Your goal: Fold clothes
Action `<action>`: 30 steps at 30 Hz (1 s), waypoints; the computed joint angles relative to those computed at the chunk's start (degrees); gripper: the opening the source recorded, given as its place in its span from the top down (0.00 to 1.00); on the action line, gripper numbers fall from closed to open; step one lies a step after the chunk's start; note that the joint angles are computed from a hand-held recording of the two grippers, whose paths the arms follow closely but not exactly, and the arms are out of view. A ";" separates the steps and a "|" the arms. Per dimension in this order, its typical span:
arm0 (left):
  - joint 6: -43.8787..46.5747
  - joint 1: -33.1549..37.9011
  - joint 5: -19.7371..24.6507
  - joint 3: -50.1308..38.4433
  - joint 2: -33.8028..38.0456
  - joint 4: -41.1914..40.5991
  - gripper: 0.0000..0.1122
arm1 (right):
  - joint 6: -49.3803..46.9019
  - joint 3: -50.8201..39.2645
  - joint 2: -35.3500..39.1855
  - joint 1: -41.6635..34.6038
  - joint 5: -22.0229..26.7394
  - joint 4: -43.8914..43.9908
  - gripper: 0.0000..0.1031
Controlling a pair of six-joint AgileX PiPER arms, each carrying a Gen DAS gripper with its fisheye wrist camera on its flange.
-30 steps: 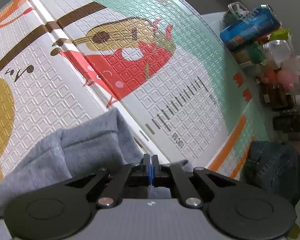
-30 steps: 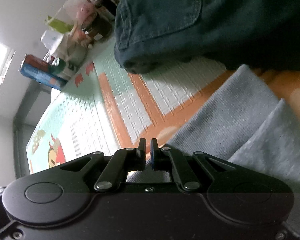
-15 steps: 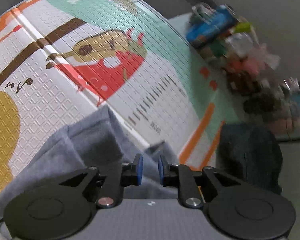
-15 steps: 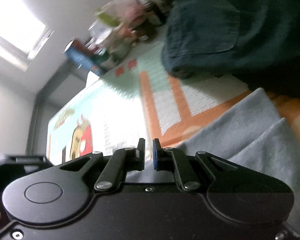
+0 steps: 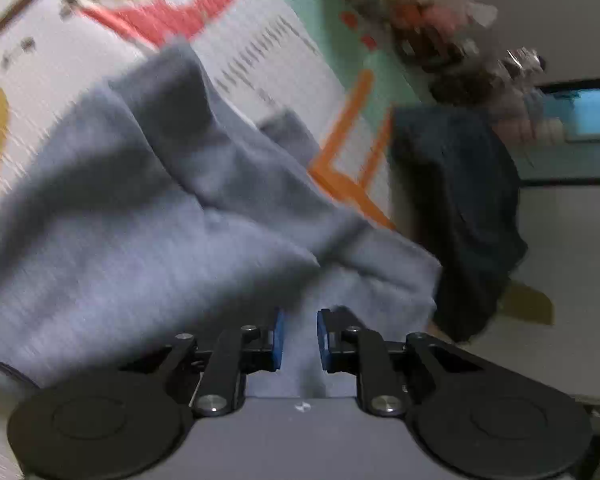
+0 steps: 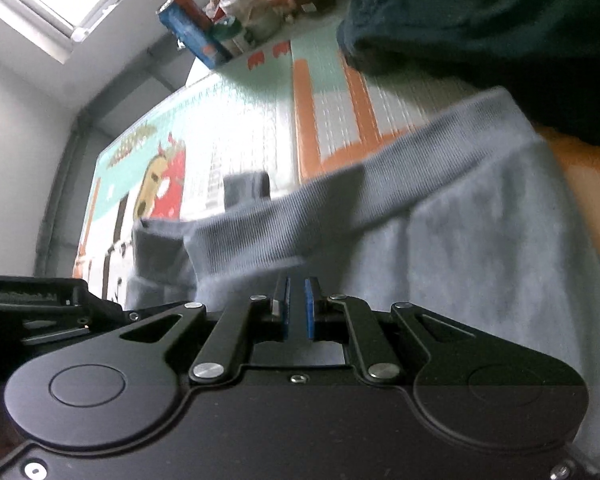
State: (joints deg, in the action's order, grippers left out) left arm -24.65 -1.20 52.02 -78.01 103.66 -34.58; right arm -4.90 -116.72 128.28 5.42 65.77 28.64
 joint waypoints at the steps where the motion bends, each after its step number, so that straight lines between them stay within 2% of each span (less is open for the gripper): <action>1: 0.65 -0.52 -0.36 1.10 -0.46 -0.97 0.81 | -0.70 2.81 -1.45 -0.19 -0.79 0.17 0.92; 9: -1.02 -3.77 -3.58 6.43 1.45 -1.49 0.79 | -3.35 19.31 -9.19 -1.98 -5.67 -2.43 0.92; 17: -7.60 -1.98 -6.84 7.80 3.50 8.36 0.82 | -4.22 28.76 -12.72 -5.15 -11.18 -6.51 0.94; 22: -8.44 3.28 -5.58 5.10 5.45 11.58 0.83 | -6.45 31.77 -13.49 -7.61 -13.38 -5.44 0.98; 27: -3.87 8.32 -2.99 2.33 8.21 6.94 0.85 | -6.86 32.87 -14.01 -7.87 -14.42 -5.50 0.98; 30: -11.18 7.02 -6.07 1.20 6.54 18.23 0.86 | -5.99 32.49 -14.06 -7.59 -14.50 -6.33 0.98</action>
State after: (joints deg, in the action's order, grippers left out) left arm -35.83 5.82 45.96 -76.80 110.21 -16.36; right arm -10.90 -84.23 114.22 -2.17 51.27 22.32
